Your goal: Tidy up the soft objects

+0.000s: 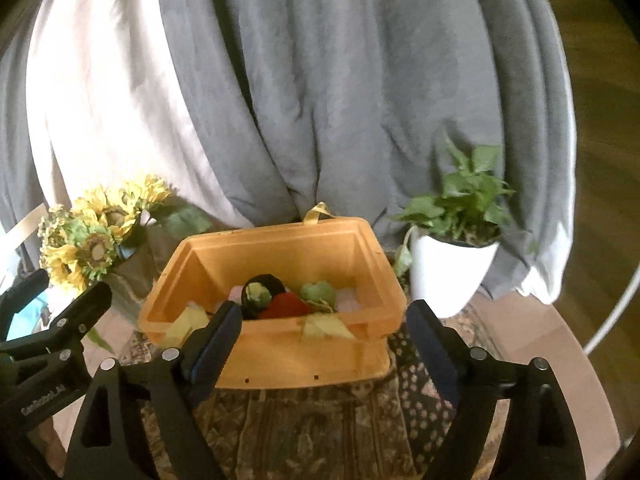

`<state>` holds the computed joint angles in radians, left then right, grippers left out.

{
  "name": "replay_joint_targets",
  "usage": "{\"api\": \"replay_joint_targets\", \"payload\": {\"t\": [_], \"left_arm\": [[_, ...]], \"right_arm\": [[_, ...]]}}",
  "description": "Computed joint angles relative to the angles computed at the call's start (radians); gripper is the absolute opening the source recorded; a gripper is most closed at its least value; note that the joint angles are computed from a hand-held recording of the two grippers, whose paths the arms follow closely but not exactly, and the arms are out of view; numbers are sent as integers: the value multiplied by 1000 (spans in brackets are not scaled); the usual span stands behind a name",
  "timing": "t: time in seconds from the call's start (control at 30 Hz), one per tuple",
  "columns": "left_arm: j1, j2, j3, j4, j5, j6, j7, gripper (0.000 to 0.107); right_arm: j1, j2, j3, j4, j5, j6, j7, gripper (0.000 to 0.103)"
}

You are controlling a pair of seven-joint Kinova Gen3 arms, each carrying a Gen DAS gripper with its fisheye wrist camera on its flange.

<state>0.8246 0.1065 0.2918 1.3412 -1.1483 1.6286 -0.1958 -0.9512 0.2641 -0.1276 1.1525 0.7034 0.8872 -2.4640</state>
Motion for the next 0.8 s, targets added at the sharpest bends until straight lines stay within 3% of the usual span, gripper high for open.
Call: {"api": "replay_joint_targets", "payload": {"t": [0.17,0.37,0.53,0.8], "left_arm": [[32,-30,37,25,-3,34,14,103],[84,-19,79,6,-33,120,32,103],[183,28,89,-52,-80,237,61,103],[374,120,43,-166,-127,371,121,103]], "right_arm": [[-61,-63,-15,90,116,43,-151,87],[-62,-120,-85,154,203,91,-237,87],[-36,-181,-145,217,246,106,-260,87],[57,-311,-246,340,227,84,-250,91]]}}
